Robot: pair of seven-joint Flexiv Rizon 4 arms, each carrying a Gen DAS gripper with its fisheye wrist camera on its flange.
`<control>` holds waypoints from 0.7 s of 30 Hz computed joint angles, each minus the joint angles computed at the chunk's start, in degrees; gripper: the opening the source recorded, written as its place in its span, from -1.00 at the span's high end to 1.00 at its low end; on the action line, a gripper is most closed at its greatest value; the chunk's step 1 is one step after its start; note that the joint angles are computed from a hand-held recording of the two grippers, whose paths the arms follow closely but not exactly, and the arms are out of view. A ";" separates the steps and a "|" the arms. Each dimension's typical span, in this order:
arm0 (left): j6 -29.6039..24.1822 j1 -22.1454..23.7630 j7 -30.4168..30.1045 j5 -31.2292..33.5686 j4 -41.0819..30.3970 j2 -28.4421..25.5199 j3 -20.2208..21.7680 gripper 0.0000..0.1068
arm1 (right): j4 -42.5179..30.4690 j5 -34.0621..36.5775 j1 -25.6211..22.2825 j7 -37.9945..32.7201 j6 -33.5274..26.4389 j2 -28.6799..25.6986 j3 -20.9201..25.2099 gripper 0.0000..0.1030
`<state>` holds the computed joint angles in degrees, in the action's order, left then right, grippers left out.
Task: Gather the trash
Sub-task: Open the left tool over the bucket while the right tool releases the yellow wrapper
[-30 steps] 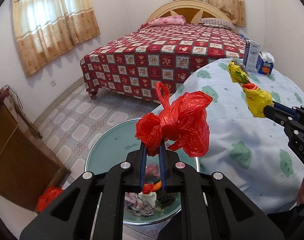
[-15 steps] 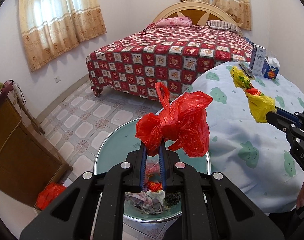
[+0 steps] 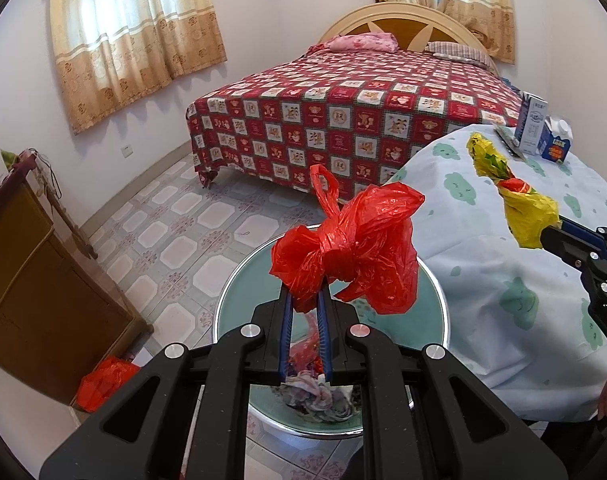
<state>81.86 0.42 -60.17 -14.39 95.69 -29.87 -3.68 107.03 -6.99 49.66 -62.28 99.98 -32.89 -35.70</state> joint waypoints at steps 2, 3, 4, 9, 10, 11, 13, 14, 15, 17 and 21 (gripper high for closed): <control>-0.04 0.13 -0.07 0.00 -0.05 -0.07 0.13 0.78 | -0.12 -0.08 0.15 -0.09 -0.06 -0.08 0.00 0.80; -0.07 0.19 -0.12 0.00 -0.03 -0.07 0.22 0.78 | -0.25 -0.22 0.05 -0.18 -0.15 -0.09 0.26 0.80; -0.09 0.29 -0.12 0.01 0.03 -0.06 0.26 0.78 | -0.34 -0.33 0.09 -0.22 -0.23 -0.12 0.31 0.80; 0.03 0.67 -0.22 0.01 0.08 -0.11 0.46 0.78 | -1.01 -1.23 -0.39 -0.30 -0.64 -0.24 1.23 0.80; 0.14 0.74 -0.30 0.02 0.17 -0.07 0.57 0.78 | -1.14 -1.43 -0.43 -0.33 -0.64 -0.30 1.36 0.80; 0.20 0.75 -0.46 0.02 0.23 -0.04 0.67 0.78 | -1.36 -1.69 -0.71 -0.39 -0.76 -0.32 1.77 0.80; 0.26 0.92 -0.65 0.00 0.32 0.02 0.82 0.78 | -1.63 -2.07 -0.98 -0.36 -0.89 -0.43 2.17 0.80; 0.27 1.01 -0.75 0.00 0.32 0.02 0.90 0.78 | -1.76 -2.28 -1.12 -0.36 -0.94 -0.48 2.34 0.80; 0.28 1.02 -0.86 0.04 0.34 0.04 1.00 0.78 | -2.10 -2.65 -1.50 -0.47 -1.16 -0.55 2.98 0.80; 0.26 1.20 -1.03 0.05 0.30 0.01 1.14 0.78 | -2.48 -3.17 -2.06 -0.47 -1.27 -0.69 3.62 0.80; 0.21 1.54 -1.22 0.12 0.27 -0.12 1.32 0.78 | -2.79 -3.98 -2.18 -0.33 -1.40 -0.83 3.99 0.80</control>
<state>82.07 1.96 -61.39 -14.26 95.96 -29.99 -2.36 104.24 -10.97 47.47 -62.60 98.58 -33.72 -31.72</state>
